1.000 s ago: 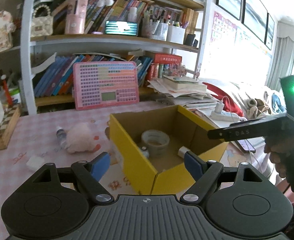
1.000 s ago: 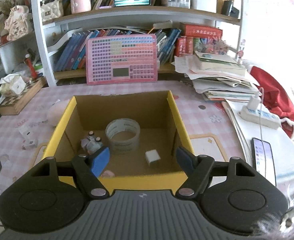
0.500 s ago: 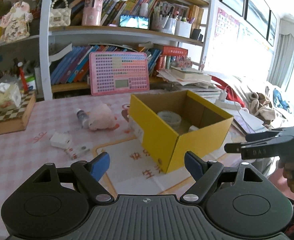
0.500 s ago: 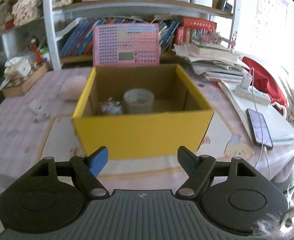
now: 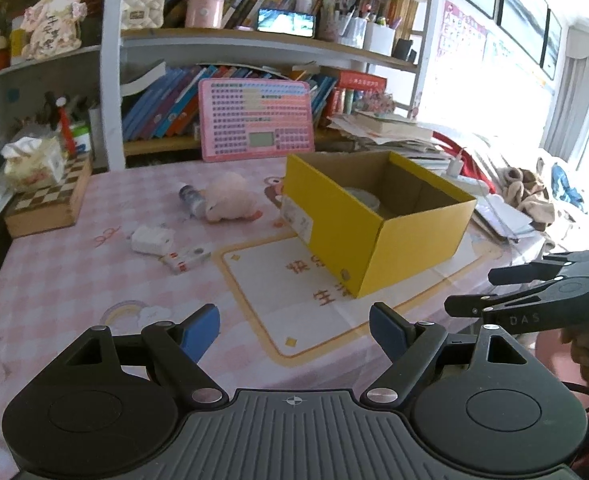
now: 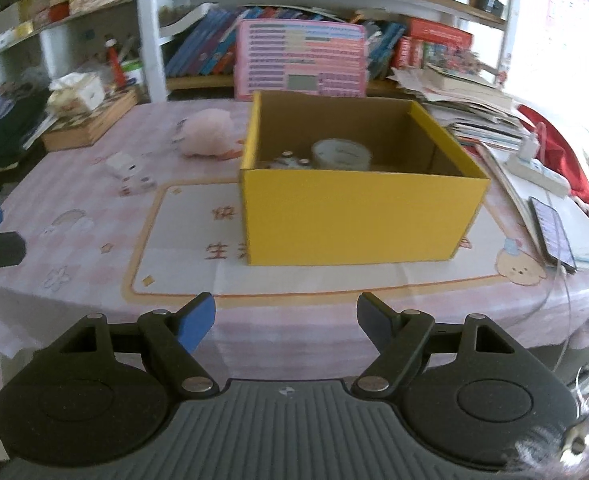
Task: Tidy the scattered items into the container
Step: 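Withdraw both open tools up and away from the yellow box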
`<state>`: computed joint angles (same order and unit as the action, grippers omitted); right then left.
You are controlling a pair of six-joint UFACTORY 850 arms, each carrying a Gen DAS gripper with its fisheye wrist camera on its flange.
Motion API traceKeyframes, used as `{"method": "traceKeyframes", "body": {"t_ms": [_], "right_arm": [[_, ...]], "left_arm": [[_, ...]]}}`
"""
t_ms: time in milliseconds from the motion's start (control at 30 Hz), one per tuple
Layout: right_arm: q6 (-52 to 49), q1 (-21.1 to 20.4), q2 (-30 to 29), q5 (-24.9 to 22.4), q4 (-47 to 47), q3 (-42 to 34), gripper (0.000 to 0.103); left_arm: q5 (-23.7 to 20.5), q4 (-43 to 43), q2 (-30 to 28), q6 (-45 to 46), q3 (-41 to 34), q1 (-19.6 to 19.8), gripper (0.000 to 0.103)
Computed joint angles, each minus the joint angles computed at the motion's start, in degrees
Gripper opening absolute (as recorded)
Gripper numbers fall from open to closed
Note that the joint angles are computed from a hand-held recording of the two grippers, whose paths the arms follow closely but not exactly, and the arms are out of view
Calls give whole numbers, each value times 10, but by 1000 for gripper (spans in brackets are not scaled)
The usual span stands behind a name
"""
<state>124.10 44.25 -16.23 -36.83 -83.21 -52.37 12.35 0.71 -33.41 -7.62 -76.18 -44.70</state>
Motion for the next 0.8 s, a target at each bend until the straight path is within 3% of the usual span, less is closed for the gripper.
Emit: {"method": "traceKeyframes", "body": {"t_ms": [200, 333, 567, 800], "right_arm": [[-31, -2, -27, 20, -37, -36, 77], [-10, 2, -42, 25, -62, -58, 77], [-15, 15, -58, 43, -62, -79, 77], [-28, 27, -66, 50, -48, -89, 76]], "left_arm": [[17, -128, 9, 136, 14, 3, 84], [25, -186, 15, 174, 25, 5, 84], [41, -227, 25, 208, 44, 5, 84], [30, -182, 30, 159, 50, 11, 84]]}}
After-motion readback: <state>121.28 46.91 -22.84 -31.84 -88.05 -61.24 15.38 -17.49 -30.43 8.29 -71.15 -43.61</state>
